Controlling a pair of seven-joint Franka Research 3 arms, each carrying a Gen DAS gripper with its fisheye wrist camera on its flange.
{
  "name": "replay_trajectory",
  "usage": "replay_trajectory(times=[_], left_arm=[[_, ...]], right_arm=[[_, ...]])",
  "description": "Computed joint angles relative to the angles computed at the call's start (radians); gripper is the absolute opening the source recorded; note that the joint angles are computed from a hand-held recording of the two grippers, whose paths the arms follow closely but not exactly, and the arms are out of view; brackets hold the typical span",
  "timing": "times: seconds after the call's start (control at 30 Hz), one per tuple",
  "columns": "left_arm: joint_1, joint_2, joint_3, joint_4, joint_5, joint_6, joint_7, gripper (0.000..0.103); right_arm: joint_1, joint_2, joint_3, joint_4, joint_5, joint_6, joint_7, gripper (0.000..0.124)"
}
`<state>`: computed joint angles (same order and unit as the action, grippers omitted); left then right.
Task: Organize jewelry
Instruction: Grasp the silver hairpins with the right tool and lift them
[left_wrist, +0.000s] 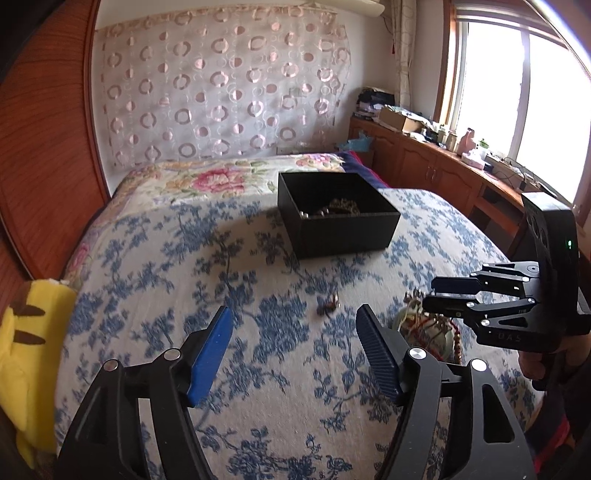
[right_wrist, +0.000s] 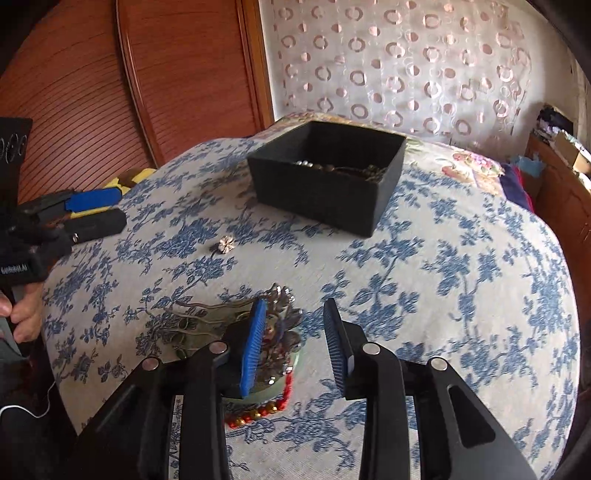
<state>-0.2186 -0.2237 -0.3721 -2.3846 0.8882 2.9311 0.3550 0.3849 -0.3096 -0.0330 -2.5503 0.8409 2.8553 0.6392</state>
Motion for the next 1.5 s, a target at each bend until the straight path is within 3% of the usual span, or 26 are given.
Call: replay_trajectory(times=[0.67, 0.73, 0.83, 1.33, 1.5], left_arm=[[-0.027, 0.037, 0.009, 0.002, -0.046, 0.016, 0.042, 0.069], [-0.030, 0.038, 0.010, 0.004, -0.048, 0.014, 0.046, 0.069], [-0.030, 0.039, 0.010, 0.005, -0.044, 0.014, 0.040, 0.069], [-0.048, 0.052, 0.014, 0.009, -0.065, 0.025, 0.059, 0.069], [-0.061, 0.071, 0.009, 0.024, -0.066, 0.024, 0.067, 0.069]], right_arm=[[-0.043, 0.018, 0.008, 0.036, 0.064, -0.145, -0.007, 0.037], [-0.045, 0.017, 0.014, 0.032, 0.060, -0.130, -0.007, 0.023], [-0.042, 0.016, 0.003, 0.032, 0.079, -0.129, -0.019, 0.018], [-0.018, -0.045, -0.008, 0.005, 0.134, 0.026, -0.072, 0.013], [-0.017, -0.066, -0.039, -0.013, 0.115, 0.025, -0.052, 0.012]])
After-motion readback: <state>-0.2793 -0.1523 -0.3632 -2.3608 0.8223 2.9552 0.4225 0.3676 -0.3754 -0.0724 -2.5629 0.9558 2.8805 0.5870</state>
